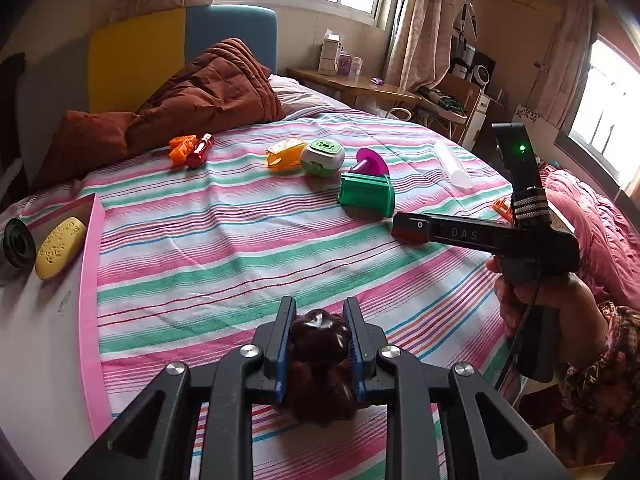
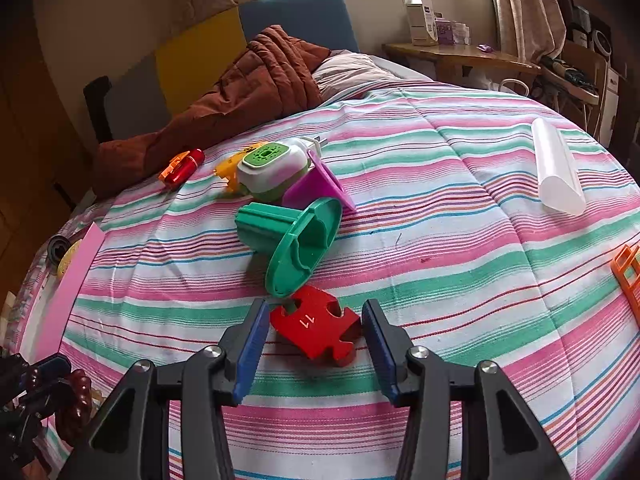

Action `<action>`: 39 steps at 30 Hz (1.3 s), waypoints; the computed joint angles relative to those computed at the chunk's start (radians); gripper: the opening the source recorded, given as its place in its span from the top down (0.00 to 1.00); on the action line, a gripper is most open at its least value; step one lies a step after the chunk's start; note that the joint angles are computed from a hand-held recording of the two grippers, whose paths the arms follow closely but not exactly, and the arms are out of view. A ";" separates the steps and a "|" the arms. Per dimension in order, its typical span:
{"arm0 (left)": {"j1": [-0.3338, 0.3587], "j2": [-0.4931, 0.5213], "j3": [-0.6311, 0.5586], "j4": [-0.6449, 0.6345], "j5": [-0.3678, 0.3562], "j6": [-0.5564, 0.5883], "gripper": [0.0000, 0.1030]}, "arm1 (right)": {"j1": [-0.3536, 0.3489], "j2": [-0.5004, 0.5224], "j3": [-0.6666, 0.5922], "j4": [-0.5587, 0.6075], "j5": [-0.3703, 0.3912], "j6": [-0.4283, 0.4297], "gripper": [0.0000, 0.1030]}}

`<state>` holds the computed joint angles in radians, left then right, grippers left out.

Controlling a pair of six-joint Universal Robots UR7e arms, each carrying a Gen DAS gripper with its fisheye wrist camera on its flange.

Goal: Organize rigid objects
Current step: 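Grasp the red puzzle piece with the right tool while the left tool holds the brush, then carry the brown brush into the white tray and open the left tool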

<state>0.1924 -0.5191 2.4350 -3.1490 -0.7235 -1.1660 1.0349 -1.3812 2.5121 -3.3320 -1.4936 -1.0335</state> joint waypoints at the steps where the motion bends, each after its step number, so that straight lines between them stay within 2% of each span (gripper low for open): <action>1: -0.003 -0.004 0.004 0.002 0.003 -0.004 0.77 | 0.001 -0.005 0.001 0.013 -0.002 -0.008 0.53; 3: -0.011 -0.011 0.013 0.000 0.003 -0.013 0.77 | 0.008 0.000 0.007 -0.008 -0.015 -0.020 0.52; 6: -0.021 -0.019 0.025 0.003 0.005 -0.034 0.77 | 0.034 0.028 0.008 -0.044 -0.064 -0.049 0.43; 9: -0.034 -0.030 0.036 0.010 0.006 -0.056 0.77 | 0.049 0.059 0.020 -0.115 -0.092 -0.071 0.43; 11: -0.040 -0.039 0.043 0.013 0.006 -0.065 0.77 | 0.040 0.055 0.023 -0.112 -0.075 -0.066 0.45; 12: -0.044 -0.043 0.047 0.015 0.008 -0.072 0.77 | 0.036 0.054 0.025 -0.117 -0.071 -0.060 0.52; 19: -0.078 -0.075 0.079 0.039 0.016 -0.124 0.77 | 0.014 0.045 0.061 -0.167 -0.047 -0.048 0.52; 25: -0.115 -0.130 0.121 0.090 0.034 -0.200 0.77 | -0.032 0.016 0.125 -0.186 0.021 -0.035 0.52; 32: -0.154 -0.244 0.186 0.233 0.063 -0.352 0.77 | -0.029 -0.005 0.180 -0.156 0.044 0.002 0.52; 36: -0.180 -0.335 0.231 0.375 0.073 -0.476 0.77 | -0.018 -0.011 0.209 -0.147 0.049 0.014 0.52; 39: -0.196 -0.426 0.263 0.517 0.074 -0.586 0.77 | 0.004 0.008 0.230 -0.183 0.038 0.013 0.52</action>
